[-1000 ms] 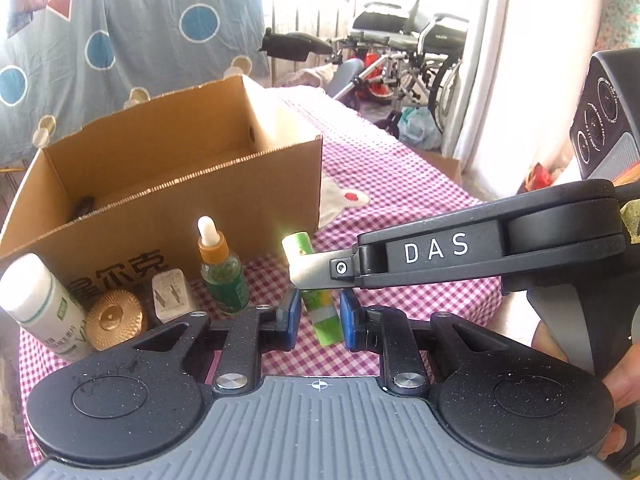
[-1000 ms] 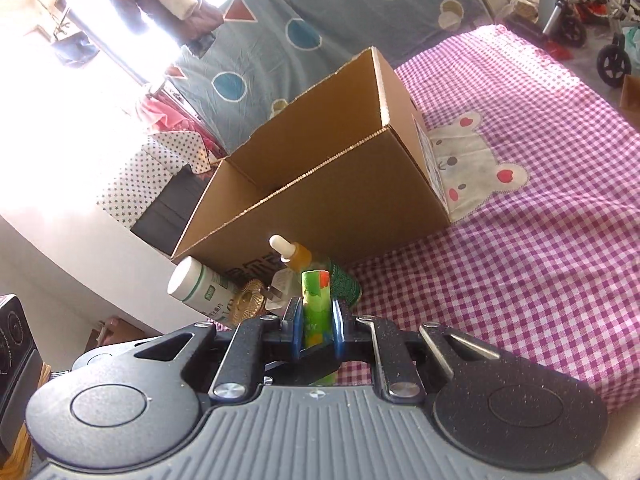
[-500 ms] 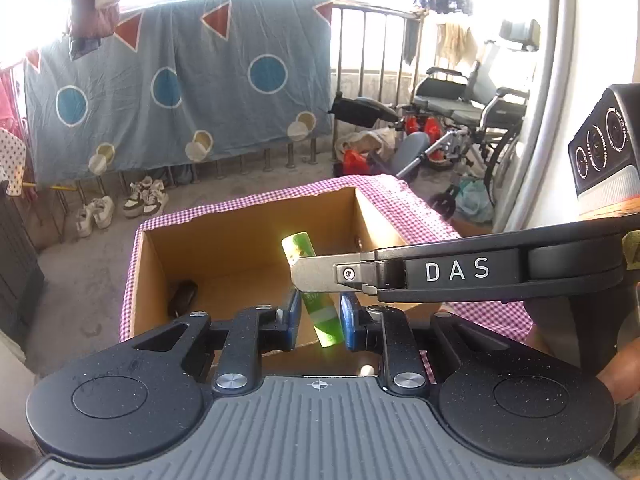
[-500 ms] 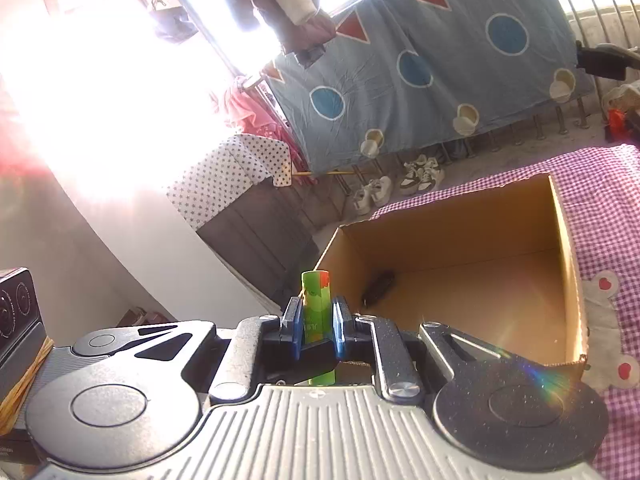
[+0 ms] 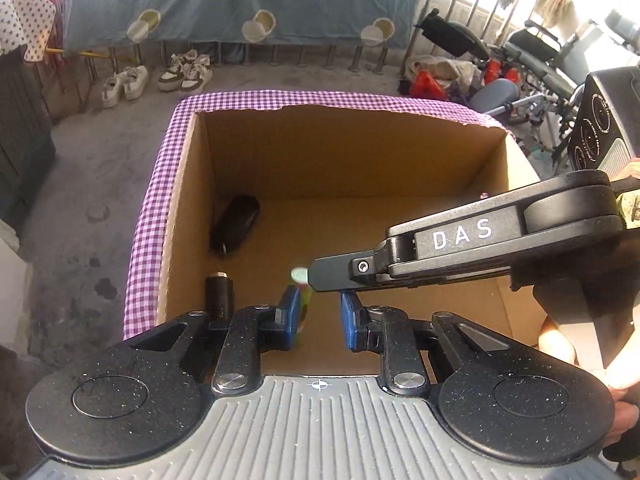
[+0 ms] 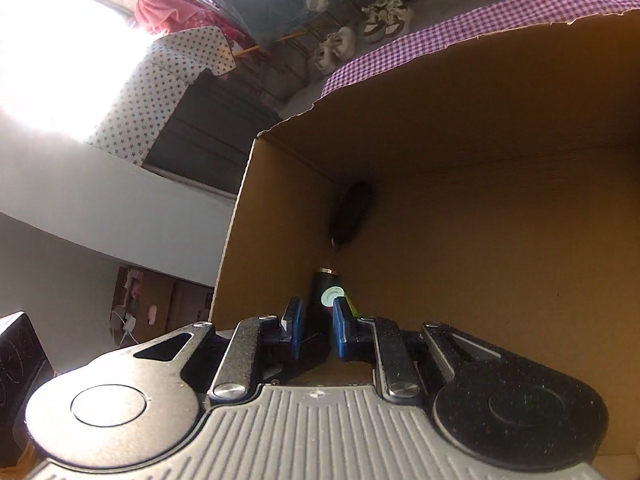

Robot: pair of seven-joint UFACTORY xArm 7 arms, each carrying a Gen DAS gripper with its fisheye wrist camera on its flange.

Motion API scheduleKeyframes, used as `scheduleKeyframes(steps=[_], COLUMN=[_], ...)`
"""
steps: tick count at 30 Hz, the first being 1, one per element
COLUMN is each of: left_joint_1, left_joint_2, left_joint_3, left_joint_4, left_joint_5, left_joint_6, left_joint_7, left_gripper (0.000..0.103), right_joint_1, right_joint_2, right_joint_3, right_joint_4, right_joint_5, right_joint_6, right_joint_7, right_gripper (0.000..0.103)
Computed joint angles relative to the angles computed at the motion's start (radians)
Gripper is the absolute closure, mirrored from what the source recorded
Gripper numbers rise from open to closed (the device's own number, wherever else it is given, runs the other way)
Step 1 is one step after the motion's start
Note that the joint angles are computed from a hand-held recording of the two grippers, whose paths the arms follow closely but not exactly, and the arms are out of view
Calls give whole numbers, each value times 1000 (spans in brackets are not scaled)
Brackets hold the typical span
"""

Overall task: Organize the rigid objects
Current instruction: 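Carry the green tube into the cardboard box and release it, then move the right gripper to the pink plastic cap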

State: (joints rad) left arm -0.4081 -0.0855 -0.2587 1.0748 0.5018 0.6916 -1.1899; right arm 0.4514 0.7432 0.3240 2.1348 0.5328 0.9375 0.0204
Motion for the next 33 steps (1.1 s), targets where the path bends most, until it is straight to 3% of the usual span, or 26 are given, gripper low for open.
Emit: scheduleKeyframes(steps=[4,10,12,18,22,24,26,33], left_joint_1=[5,10,11,-4,-23,-47,-66,-159], left_joint_2=[-30,-112,-142,-221,-231,-218,-194,-65], left_joint_3=[-8,-59,-85,-160,-206,-212,-223,-224], left_joint_4=[-14,-36,-44,-75,-98,-115,-122,-115], left_joint_5=[38,105,129,149,131,99,81,77], left_joint_6=[1,16,27,32,15,-8,-13,54], left_joint_7=[-39,-109,-133,-161,-162,-141,-131,-156], left_gripper=[78,67,60,46,34,27,24,23], right_joint_1=[2,-90,-122,-195,-165,-134,-103,20], right_joint_2=[-6,-246,-339,-689,-895,-962,-1022,-1020], right_joint_3=[-1,41,47,11,-57,-72,-82,-72], right_joint_4=[-7,-319,-427,-807,-1036,-1133,-1236,-1377], right_joint_5=[-9,121,189,531,677,702,715,715], right_joint_6=[-31,-156,-186,-234,-264,-307,-350,-494], right_joint_7=[-16,-171,-242,-518,-641,-654,-655,-617], right_gripper=[84,84,84,84,76,69,69,69])
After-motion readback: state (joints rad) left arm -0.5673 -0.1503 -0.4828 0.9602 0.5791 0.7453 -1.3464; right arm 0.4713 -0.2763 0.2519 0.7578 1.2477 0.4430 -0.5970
